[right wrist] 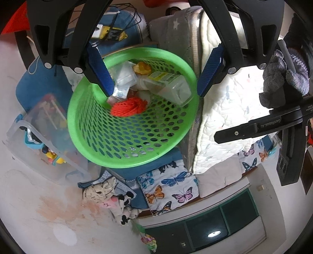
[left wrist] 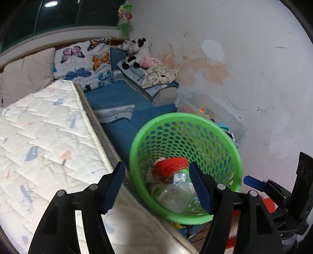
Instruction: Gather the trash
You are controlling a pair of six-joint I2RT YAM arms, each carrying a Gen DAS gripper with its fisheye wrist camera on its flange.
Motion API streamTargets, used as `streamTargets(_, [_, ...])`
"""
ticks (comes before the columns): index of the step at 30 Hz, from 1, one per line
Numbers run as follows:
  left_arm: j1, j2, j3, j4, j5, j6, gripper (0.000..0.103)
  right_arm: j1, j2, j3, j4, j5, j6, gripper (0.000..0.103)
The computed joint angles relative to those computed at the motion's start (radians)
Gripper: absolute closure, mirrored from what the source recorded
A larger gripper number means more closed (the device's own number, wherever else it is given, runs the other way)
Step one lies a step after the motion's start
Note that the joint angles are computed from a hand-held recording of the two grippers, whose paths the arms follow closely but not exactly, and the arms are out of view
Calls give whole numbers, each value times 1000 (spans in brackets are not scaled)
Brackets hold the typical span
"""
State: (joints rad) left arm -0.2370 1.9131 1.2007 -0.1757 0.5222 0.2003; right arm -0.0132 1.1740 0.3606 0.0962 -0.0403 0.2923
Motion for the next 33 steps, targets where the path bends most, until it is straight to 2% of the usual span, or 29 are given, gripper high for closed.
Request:
streamTargets(8, [96, -103, -117, 53, 16, 42, 26, 111, 15, 24, 2, 64, 47, 11])
streamTargets(10, [121, -129, -149, 73, 11, 52, 21, 139, 19, 29, 5, 76, 64, 10])
streamTargets(18, [241, -221, -259, 128, 19, 95, 13, 268, 65, 76, -4, 173, 91, 5])
streamTargets(33, [487, -278, -354, 160, 51, 181, 11, 453, 165, 159, 9, 274, 142, 5])
